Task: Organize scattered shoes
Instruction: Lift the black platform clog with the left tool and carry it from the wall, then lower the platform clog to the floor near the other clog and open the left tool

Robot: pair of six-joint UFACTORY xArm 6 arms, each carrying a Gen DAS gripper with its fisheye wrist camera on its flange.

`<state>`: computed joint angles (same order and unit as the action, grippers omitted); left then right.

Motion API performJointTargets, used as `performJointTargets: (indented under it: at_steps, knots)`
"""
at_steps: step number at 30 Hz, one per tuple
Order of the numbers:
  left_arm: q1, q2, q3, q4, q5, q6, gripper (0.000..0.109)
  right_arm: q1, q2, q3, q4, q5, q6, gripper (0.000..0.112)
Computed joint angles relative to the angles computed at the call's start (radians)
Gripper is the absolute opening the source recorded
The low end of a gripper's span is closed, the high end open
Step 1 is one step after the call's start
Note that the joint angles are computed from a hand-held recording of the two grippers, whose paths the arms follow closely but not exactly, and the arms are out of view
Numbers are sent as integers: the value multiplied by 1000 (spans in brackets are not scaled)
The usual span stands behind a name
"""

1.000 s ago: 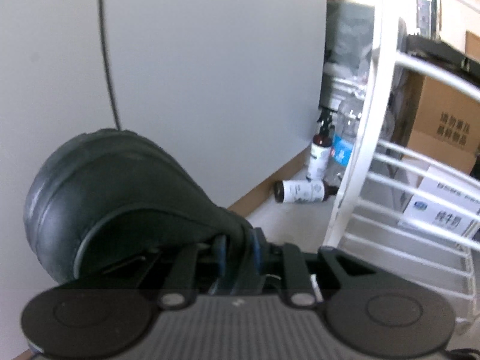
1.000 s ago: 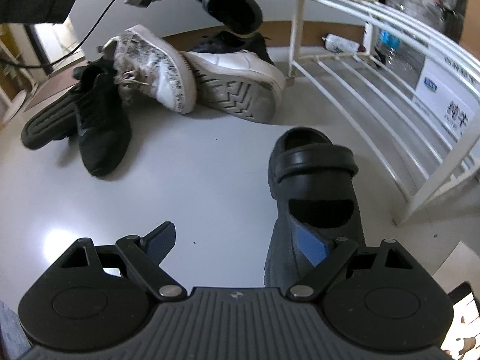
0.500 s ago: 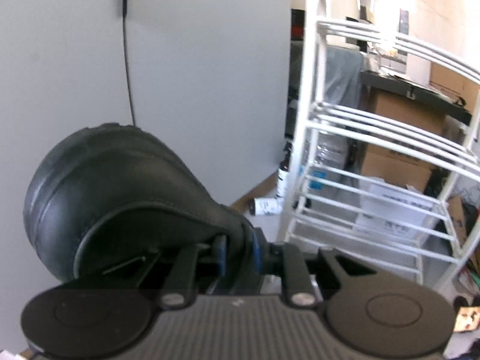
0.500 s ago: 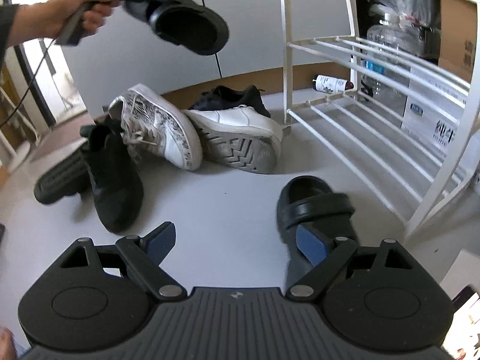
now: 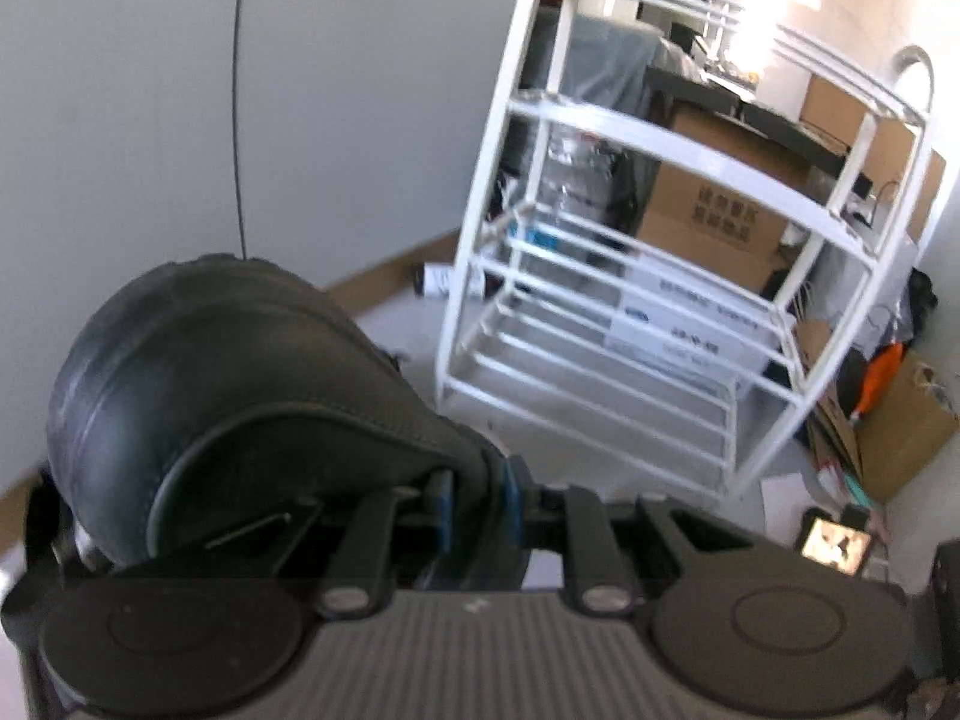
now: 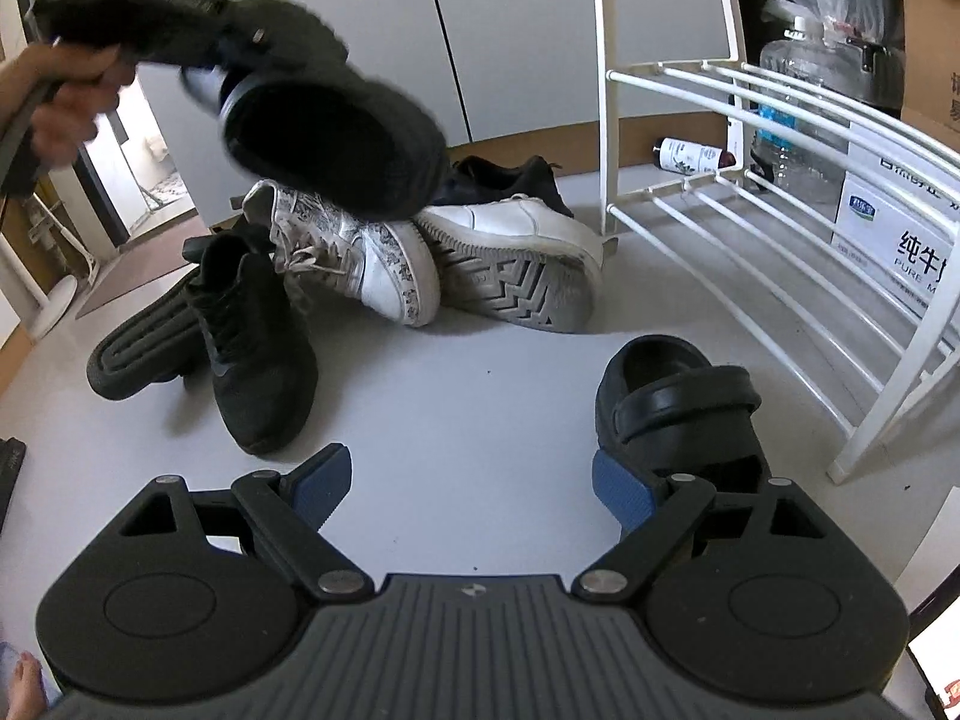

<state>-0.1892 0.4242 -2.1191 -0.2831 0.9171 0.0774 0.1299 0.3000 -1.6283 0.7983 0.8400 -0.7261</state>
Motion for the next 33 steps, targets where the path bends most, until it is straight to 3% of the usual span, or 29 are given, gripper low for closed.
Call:
performJointTargets:
  at_steps: [5,12,18,24,33]
  knots:
    - [-9,-143,273,-92,-74,39,18,5,-12,21,-17,6,-3,91]
    - [-37,-263,479,-184,-48,97,18,6,-22,41,-38,6,-8,91]
    - [-59,-295,557,-236,10,152,18,-2,-30,52,-57,19,-6,91]
    - [-97,-270,590,-271,-4,215,19,-8,-39,70,-82,38,-9,91]
    - [-113,-164,480,-239,-34,180,23,-17,-32,69,-110,46,-4,91]
